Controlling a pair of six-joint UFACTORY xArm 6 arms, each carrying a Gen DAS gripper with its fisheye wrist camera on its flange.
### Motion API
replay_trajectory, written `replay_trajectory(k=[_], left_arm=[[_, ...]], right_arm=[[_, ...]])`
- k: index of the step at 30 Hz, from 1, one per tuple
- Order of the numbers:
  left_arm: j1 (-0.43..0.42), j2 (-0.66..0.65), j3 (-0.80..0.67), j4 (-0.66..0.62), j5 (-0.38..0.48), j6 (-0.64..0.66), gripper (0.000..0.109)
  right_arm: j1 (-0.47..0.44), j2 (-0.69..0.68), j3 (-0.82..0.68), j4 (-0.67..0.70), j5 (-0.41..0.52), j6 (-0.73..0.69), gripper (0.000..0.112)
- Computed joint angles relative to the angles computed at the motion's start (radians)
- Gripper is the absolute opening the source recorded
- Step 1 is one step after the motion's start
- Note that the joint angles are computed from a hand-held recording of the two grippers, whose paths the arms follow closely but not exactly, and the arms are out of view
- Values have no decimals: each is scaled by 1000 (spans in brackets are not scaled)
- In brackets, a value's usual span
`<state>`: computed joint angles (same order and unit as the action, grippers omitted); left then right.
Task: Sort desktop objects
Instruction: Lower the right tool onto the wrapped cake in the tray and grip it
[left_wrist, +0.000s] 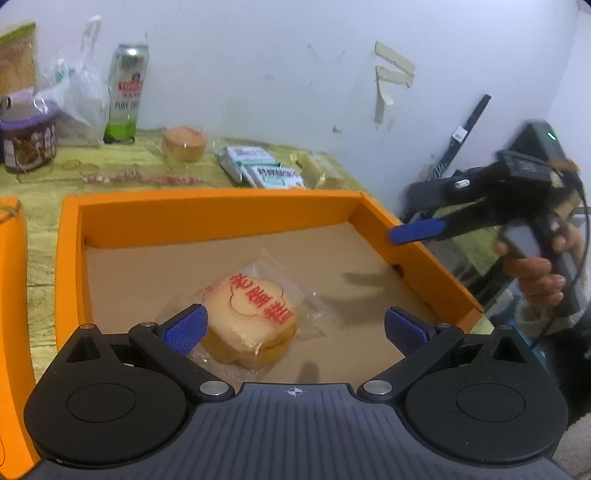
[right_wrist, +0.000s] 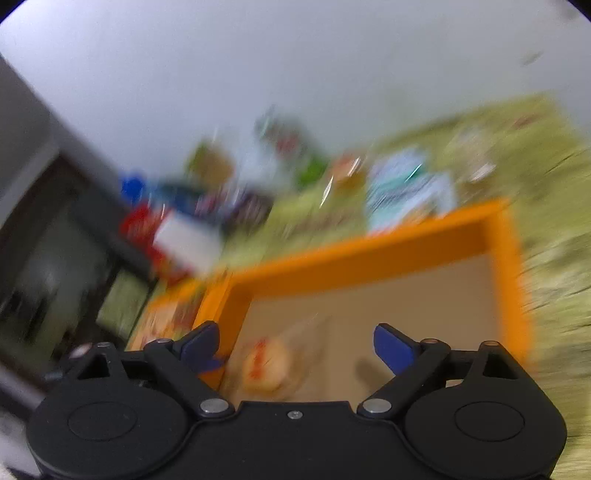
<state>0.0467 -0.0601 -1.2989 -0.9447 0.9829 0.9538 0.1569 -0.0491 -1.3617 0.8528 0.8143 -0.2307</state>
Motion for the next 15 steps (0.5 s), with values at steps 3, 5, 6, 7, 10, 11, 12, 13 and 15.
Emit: replay_trajectory(k=[3,5,6,7,10,11,12,13,15], left_arm=[[16,-9,15,8,13,22,103],[34,-13,27,-20,48,52,103],[43,-10,28,-32,70,61,103],[48,-5,26,-41,86,68,103],[55,19,12,-51,125,68,103],[54,27,6,-50,133,65,103],[53,32,3,-51,135,66,103],[52,34,4,-55,133,70,103],[52,39,5,-74,132,76,103]], right_arm=[[22,169,-192,-85,151,108,90],[27,269,-310,-123,247,188,89],[30,301,-348,-140,270,222,88],[34,332,-386,-160,290,258,87],[42,383,-439,-191,314,338,85],[43,381,-428,-186,313,350,81],[45,374,-416,-181,311,355,80],[48,364,-405,-175,311,359,80],[51,342,-374,-146,303,357,80]])
